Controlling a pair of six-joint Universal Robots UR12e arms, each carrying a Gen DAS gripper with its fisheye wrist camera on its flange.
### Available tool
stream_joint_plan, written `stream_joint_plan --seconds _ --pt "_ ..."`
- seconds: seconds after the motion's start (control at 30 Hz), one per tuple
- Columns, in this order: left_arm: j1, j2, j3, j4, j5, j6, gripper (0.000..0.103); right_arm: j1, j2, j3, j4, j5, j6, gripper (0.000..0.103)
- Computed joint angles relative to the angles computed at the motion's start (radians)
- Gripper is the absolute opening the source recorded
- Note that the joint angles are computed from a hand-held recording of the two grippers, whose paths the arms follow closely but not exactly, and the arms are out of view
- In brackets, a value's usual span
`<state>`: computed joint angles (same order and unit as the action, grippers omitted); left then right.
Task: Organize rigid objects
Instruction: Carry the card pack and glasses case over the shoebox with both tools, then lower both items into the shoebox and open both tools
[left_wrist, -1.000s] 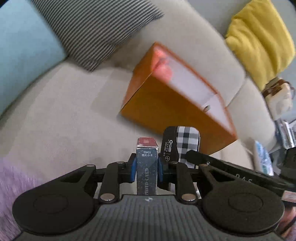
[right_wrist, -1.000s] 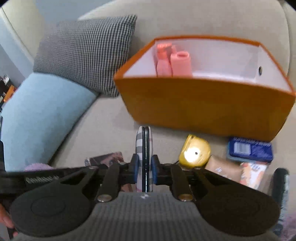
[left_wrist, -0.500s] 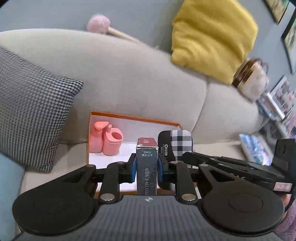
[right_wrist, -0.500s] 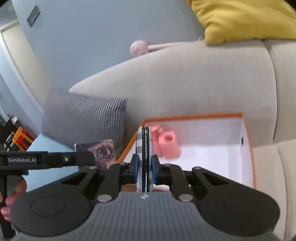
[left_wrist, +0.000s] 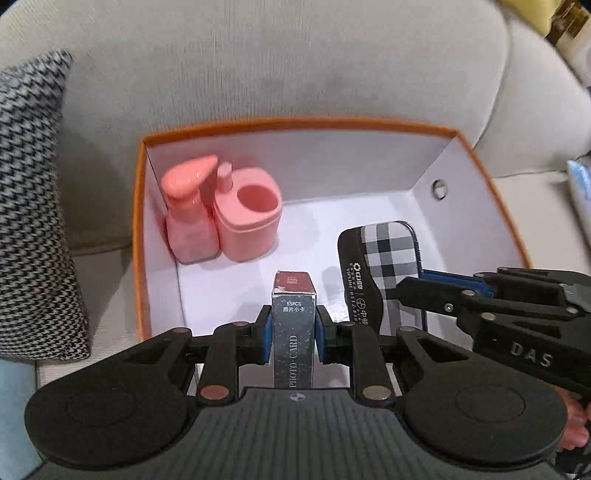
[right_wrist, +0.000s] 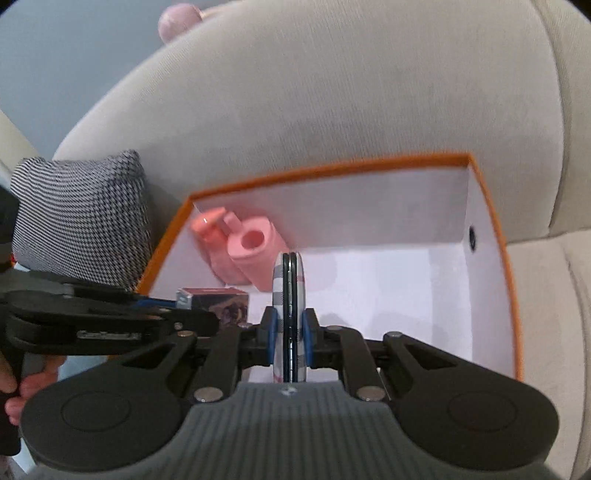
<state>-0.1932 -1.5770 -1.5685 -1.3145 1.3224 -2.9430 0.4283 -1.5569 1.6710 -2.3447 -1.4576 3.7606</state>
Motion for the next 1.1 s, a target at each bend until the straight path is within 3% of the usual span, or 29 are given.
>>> stream_joint_plan --seconds 0.27,0.6,0.8,0.93,1.1 --pt "-0.006 -0.027 0.012 -0.016 0.024 0.000 0.025 -0.014 0.025 0.009 -0.002 0.069 0.007 0.014" --pt "-0.049 -0.039 0.021 0.009 0.173 0.058 0.032 -0.016 0.039 0.000 0.008 0.104 0.011 0.014" --pt "-0.090 -0.029 0.005 0.069 0.311 0.126 0.032 -0.009 0.047 -0.015 0.022 0.103 0.017 0.014" --pt "-0.067 -0.019 0.012 0.076 0.272 0.121 0.032 -0.004 0.049 -0.020 0.016 0.105 0.016 0.014" --pt "-0.033 0.023 -0.013 0.160 0.194 0.068 0.032 -0.003 0.057 -0.031 0.027 0.120 0.037 0.015"
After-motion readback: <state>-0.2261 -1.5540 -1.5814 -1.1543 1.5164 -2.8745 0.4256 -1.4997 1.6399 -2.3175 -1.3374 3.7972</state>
